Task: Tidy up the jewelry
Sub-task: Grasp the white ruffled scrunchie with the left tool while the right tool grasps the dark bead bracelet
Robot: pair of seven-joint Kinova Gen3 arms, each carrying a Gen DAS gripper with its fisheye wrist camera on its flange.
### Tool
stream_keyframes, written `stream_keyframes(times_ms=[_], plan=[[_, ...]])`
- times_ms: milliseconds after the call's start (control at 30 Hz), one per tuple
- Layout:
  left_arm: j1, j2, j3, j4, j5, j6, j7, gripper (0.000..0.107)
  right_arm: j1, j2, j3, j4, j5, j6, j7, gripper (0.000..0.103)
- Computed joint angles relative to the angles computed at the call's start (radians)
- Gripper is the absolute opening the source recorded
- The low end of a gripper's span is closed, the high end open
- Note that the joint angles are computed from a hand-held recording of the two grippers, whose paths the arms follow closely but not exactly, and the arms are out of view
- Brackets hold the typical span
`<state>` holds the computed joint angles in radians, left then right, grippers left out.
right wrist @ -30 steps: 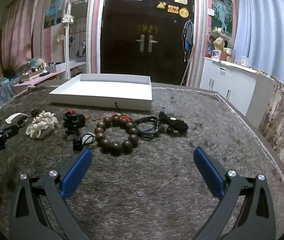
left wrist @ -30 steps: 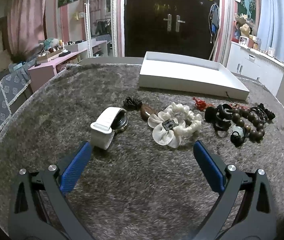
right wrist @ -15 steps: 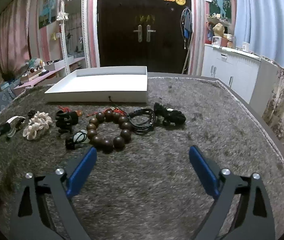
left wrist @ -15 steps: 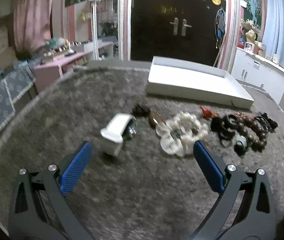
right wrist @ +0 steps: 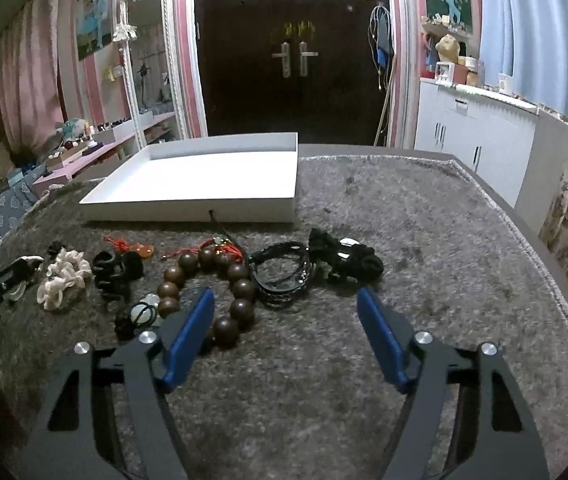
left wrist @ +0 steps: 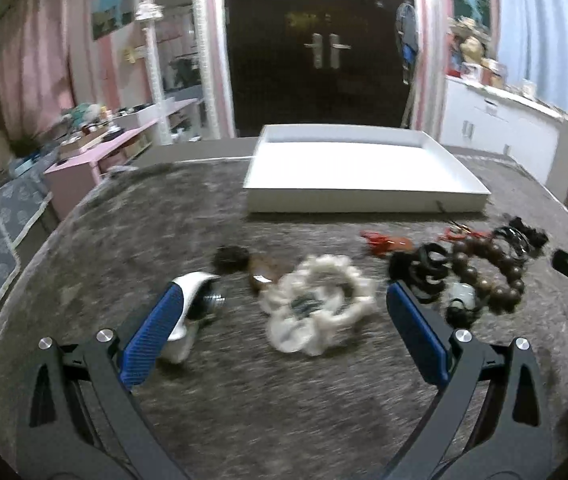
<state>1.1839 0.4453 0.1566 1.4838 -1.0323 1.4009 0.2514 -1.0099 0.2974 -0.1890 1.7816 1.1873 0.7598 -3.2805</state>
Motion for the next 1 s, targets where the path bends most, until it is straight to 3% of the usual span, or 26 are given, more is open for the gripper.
stream_keyframes(times_ms=[267,733,1000], plan=[[-0.045,0.031,-0.014,-0.041,0.035,-0.093,-0.086,0.089,0.041,0.046,0.019,-0.062,-0.139,-0.1,0.147,0.061],[-0.108,0.05,-0.052,-0.059,0.163,-0.215,-0.182,0.066,0.028,0.122,0.09,-0.185,-0.421,-0.13,0.436,0.033],[-0.13,0.047,-0.067,-0.051,0.203,-0.27,-0.217,0.06,0.025,0.151,0.119,-0.227,-0.529,-0.138,0.545,0.03]])
